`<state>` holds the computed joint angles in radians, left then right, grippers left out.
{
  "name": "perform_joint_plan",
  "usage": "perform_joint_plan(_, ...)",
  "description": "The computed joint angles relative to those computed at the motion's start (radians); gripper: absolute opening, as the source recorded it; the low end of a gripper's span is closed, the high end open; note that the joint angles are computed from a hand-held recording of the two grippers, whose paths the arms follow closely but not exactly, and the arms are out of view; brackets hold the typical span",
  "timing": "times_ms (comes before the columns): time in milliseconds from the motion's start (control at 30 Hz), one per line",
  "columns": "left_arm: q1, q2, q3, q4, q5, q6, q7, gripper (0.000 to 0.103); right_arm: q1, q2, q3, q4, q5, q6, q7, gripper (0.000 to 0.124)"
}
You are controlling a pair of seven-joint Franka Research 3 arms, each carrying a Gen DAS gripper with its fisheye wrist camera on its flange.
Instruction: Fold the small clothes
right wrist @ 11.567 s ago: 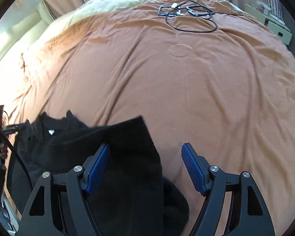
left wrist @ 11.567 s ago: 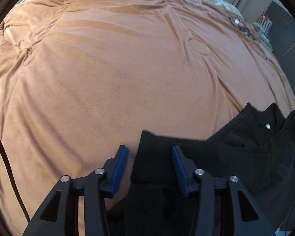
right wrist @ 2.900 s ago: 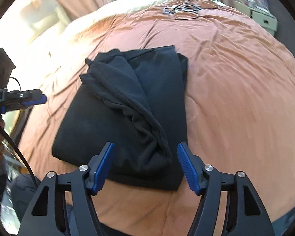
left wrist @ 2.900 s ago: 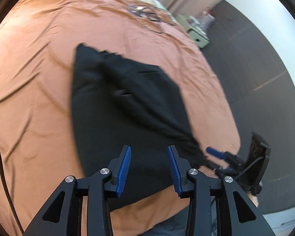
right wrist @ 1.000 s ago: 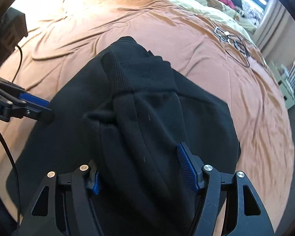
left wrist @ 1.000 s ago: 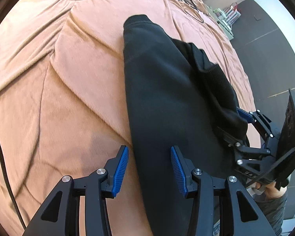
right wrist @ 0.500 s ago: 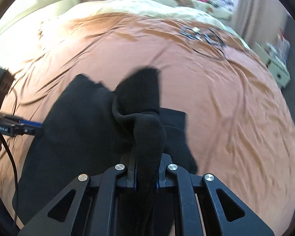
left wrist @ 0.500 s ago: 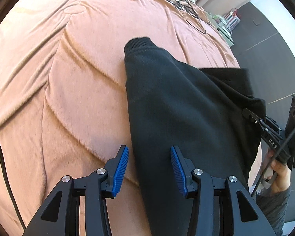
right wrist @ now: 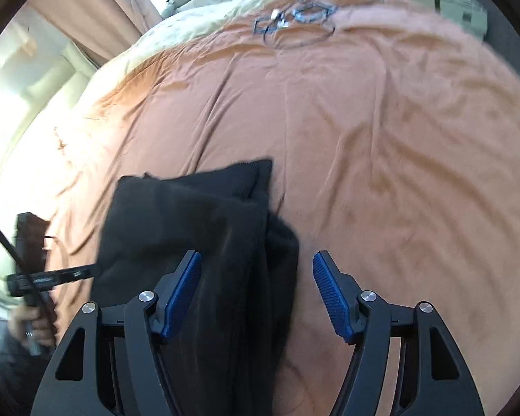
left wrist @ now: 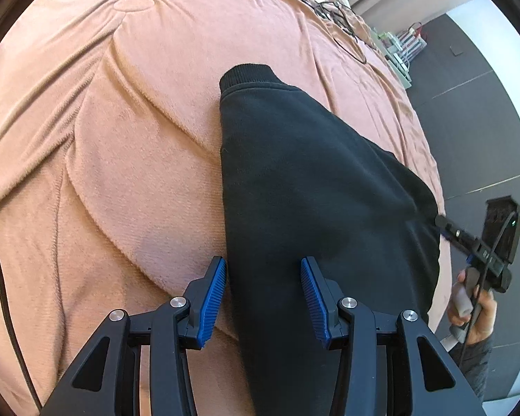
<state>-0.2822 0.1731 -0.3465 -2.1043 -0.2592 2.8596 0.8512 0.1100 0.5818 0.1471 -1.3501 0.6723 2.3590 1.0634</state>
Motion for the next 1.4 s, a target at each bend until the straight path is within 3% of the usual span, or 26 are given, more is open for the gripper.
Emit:
perform_joint_plan(167,0.034,0.020,-0.037,-0.003,-0.100,0.047,0.065,0.047,-0.039,0.086,0.015,0.090,0.039,-0.112,0.024,0.065)
perform_joint_plan(400,0.090,0.091,-0.089,0.044,-0.184,0.113,0.145,0.045,-0.106,0.252,0.085,0.280,0.168,-0.244,0.024,0.064)
perform_joint_plan(500,0.105,0.126,-0.097,0.074,-0.171,0.135,0.141,0.045,-0.086,0.332,0.080,0.388,0.149,-0.266,0.056,0.046)
perform_joint_plan(533,0.099,0.135,-0.087,0.084,-0.149,0.140,0.125,0.041,-0.083,0.357,0.084,0.425,0.143,-0.280,0.067,0.030)
perform_joint_plan(600,0.072,0.146,-0.049,0.102,-0.085,0.129,0.063,0.036,-0.065,0.365,0.074,0.440,0.112,-0.274,0.094,0.024)
perform_joint_plan(767,0.007,0.109,0.026,0.102,0.083,0.093,-0.085,0.015,-0.068,0.216,0.086,0.242,0.125,-0.151,0.002,0.017)
perform_joint_plan(1100,-0.053,-0.045,0.067,0.085,0.299,0.048,-0.265,0.013,-0.071,-0.126,0.069,-0.145,0.288,-0.016,-0.215,0.015)
perform_joint_plan(1233,-0.071,-0.122,0.066,0.072,0.368,0.040,-0.328,0.013,-0.076,-0.276,0.044,-0.301,0.416,0.008,-0.332,0.015)
perform_joint_plan(1400,-0.094,-0.177,0.050,0.122,0.492,-0.024,-0.418,0.013,-0.070,-0.474,-0.018,-0.499,0.552,0.005,-0.474,0.015)
